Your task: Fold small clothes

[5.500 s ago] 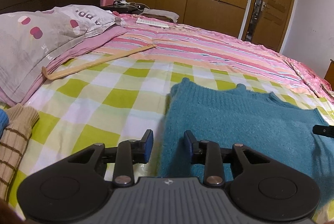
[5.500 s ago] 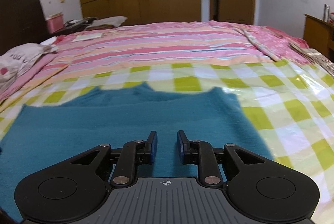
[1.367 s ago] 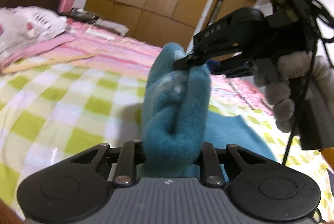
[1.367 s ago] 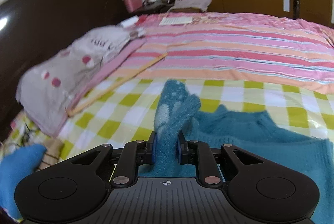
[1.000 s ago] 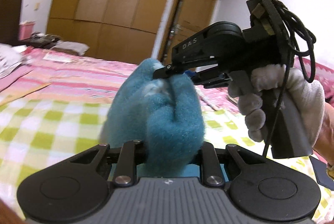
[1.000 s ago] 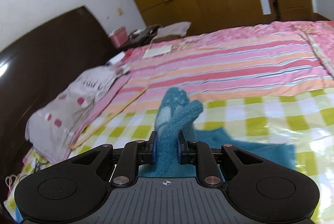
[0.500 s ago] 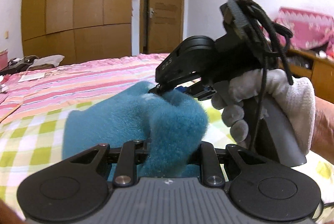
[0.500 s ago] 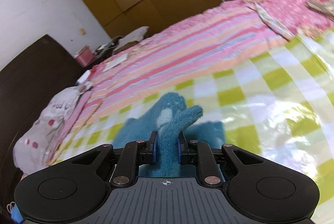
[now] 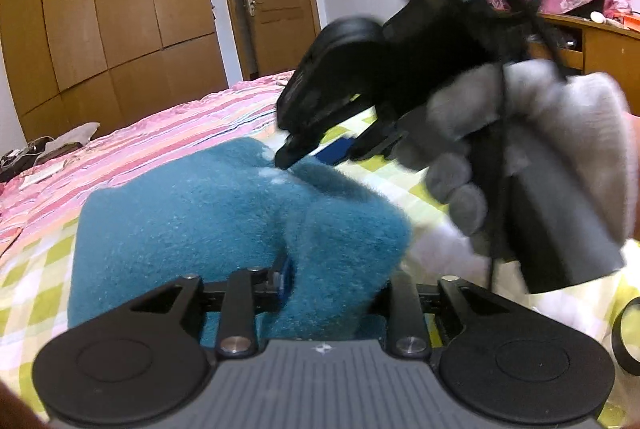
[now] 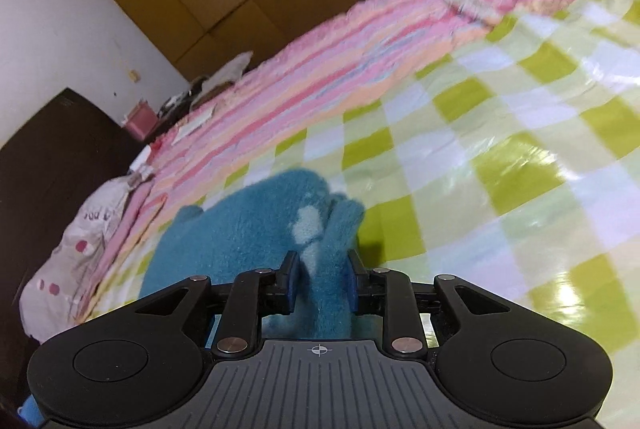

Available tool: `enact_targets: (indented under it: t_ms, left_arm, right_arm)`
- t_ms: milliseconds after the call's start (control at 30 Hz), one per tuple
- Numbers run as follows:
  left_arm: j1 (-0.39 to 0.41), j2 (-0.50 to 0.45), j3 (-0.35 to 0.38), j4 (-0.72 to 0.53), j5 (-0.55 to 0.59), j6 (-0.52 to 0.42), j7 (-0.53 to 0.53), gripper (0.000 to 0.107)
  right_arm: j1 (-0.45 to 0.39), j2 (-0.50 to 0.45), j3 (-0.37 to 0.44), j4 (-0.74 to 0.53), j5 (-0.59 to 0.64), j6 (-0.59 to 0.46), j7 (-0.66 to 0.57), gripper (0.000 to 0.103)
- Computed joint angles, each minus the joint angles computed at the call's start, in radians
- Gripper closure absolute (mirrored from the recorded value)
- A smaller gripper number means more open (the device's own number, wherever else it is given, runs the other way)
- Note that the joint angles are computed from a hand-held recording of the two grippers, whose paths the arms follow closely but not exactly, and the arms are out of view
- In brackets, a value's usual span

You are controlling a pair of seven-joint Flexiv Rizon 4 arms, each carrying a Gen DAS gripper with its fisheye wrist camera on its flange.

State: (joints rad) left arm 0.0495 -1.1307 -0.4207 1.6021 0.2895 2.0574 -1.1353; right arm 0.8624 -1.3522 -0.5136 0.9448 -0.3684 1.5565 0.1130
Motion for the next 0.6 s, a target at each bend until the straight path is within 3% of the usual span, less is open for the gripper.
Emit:
enact_targets:
  t_ms: [100,167,300,400,600]
  left_arm:
    - [0.001,0.012,0.000,0.020,0.005,0.009,-0.004,0.066]
    - [0.013,0.018,-0.005,0.035,0.023,0.015,-0.004,0.064]
    - [0.098,0.044,-0.062,0.116,0.107,0.022,-0.007,0.059]
    - [0.158,0.068,-0.089,0.179,0.158,0.039,-0.011,0.056]
    - [0.174,0.112,-0.058,0.231,0.149,0.093,-0.040,0.056]
  right_arm:
    - [0.102,0.036,-0.141,0.144,0.054,0.090,0.048,0.076]
    - [0.149,0.052,-0.175,0.206,0.097,0.133,0.035,0.074]
    - [0.194,0.079,-0.171,0.269,0.146,0.191,-0.034,0.068]
    - [0.189,0.090,-0.109,0.274,0.176,0.215,-0.077,0.067]
    - [0.202,0.088,-0.061,0.265,0.227,0.160,-0.149,0.064]
